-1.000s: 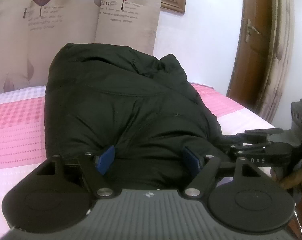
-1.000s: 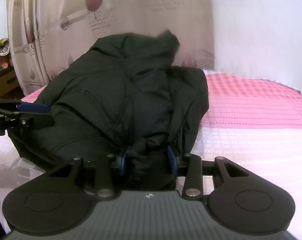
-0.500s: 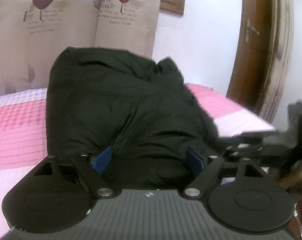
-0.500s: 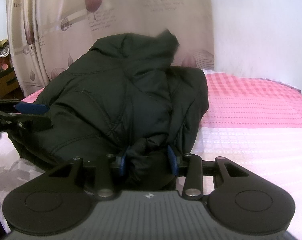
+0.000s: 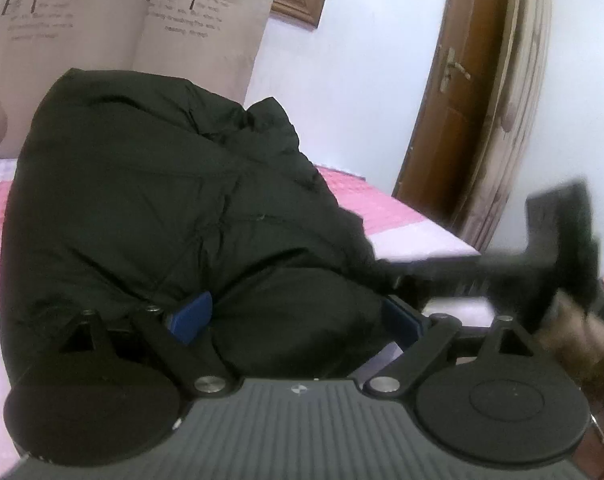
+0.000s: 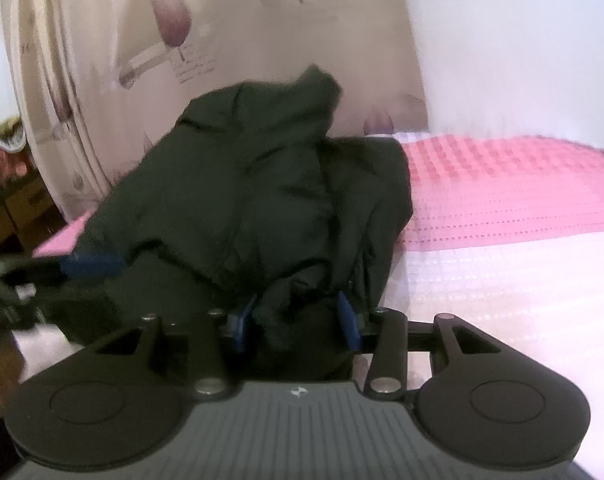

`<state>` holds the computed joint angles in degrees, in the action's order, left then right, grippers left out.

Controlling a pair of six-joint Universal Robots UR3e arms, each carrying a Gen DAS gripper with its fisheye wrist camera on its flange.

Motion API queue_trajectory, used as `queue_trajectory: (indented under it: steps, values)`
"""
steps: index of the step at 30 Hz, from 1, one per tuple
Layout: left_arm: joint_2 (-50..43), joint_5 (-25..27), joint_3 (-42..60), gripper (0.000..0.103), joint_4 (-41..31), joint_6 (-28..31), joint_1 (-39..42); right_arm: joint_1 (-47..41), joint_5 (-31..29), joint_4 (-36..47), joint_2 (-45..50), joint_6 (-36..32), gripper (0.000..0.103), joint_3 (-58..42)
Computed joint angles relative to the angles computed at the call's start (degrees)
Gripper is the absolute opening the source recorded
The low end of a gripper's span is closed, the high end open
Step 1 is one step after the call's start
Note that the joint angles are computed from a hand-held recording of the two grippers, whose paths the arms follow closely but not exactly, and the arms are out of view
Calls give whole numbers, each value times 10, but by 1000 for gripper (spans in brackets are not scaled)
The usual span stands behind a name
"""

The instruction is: Fold large clothes

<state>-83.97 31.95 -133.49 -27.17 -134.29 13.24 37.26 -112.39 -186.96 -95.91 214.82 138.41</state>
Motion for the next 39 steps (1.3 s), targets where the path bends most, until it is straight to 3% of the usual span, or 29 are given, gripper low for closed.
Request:
queue_trajectory:
  steps: [3,6,9,11,14,18,26,29,31,32,34,36,39]
  values:
    - [-11,0,2,94,6,7,-5,16,-53,3,-9,-79,45,-64]
    - [-21,4,5,98,19,9,-12,-38,39,81,10,-216,44,-197]
    - [-21,4,0,99,28,7,-12,-81,127,197,104,-338,41,-365]
    - [-20,5,-5,99,35,7,-12,-93,133,276,178,-409,38,-471]
    - [-20,2,-9,99,35,13,-10,-111,108,346,241,-460,33,-541]
    - [-22,2,-13,99,35,27,-10,-160,136,299,211,-411,33,-461]
    - [-17,0,-16,99,8,54,-6,-181,179,117,214,-332,32,-316]
    - [-15,5,-5,101,1,38,-11,-218,235,124,179,-305,33,-291]
    - [-23,4,0,103,13,23,-17,-264,289,58,117,-244,35,-216]
    - [-26,2,-4,103,24,21,-17,-295,308,21,71,-194,38,-162]
    - [-32,0,-20,103,57,18,-17,-371,372,34,-17,-134,55,-86]
    - [-37,-3,-27,103,74,18,-16,-468,484,74,-108,-117,60,-10]
    - [-39,-5,-30,103,84,15,-15,-511,519,131,-168,-109,74,35]
